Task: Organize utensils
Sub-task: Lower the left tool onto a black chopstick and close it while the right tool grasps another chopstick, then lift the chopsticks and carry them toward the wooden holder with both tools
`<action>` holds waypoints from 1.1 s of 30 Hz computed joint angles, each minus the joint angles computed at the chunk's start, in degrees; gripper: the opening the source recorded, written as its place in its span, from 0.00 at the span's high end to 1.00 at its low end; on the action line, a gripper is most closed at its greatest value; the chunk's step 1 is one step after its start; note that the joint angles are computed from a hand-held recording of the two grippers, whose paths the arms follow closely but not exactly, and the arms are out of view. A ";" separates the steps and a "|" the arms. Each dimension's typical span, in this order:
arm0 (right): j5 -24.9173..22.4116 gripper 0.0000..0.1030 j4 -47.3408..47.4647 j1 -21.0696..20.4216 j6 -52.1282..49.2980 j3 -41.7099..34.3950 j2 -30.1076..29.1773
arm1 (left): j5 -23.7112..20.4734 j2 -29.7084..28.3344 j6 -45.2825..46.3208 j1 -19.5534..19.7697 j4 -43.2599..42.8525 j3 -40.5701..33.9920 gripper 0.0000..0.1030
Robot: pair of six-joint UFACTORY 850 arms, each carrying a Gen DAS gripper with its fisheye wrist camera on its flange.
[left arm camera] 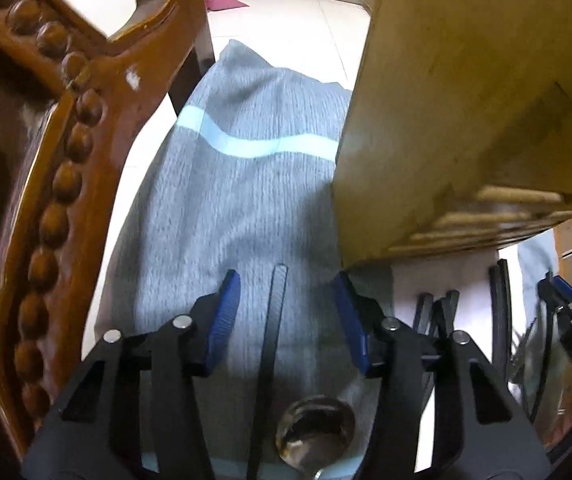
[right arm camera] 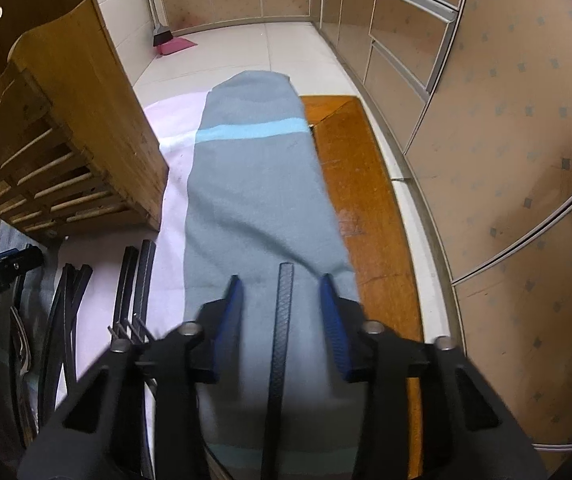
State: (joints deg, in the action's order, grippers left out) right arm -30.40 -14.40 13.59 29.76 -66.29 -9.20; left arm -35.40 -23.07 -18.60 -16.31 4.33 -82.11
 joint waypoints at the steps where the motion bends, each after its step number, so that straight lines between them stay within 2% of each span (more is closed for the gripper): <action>1: 0.08 0.86 1.02 -0.09 -1.02 -0.05 -0.04 | -0.06 0.05 -0.05 -0.02 0.12 -0.15 0.61; 3: -0.17 0.89 0.91 0.07 -1.30 -0.23 -0.20 | 0.28 0.15 -1.74 -0.45 1.35 0.15 0.71; 5: -0.02 0.92 1.87 -0.01 -2.01 -0.21 -0.11 | 0.04 0.44 -2.26 -0.38 1.55 0.15 0.92; 11: 1.39 0.93 4.07 -0.18 -3.32 0.29 1.14 | 1.81 2.69 -0.18 -0.21 -0.85 2.43 0.93; 14: 4.74 0.93 12.21 -1.40 -10.27 1.70 4.26 | 3.06 7.26 -0.13 0.45 1.71 5.55 0.93; 16: 6.64 0.93 17.47 -2.15 -15.16 2.61 6.58 | 3.33 10.71 -2.03 -0.48 5.11 6.52 0.93; 20: 8.00 0.93 28.33 -3.15 -26.05 4.22 11.63 | 3.41 18.35 -4.65 -2.84 10.87 9.25 0.93; 23: 8.59 0.93 31.00 -3.08 -29.58 5.48 15.79 | 4.31 24.22 -6.19 -4.34 13.83 11.80 0.93; 28: 8.39 0.93 25.13 -2.01 -25.28 6.72 21.22 | 5.47 31.47 -6.12 -6.54 14.48 13.72 0.93; 33: 7.57 0.93 18.29 -0.67 -19.05 6.99 24.80 | 5.99 34.94 -10.36 -8.67 18.12 14.75 0.93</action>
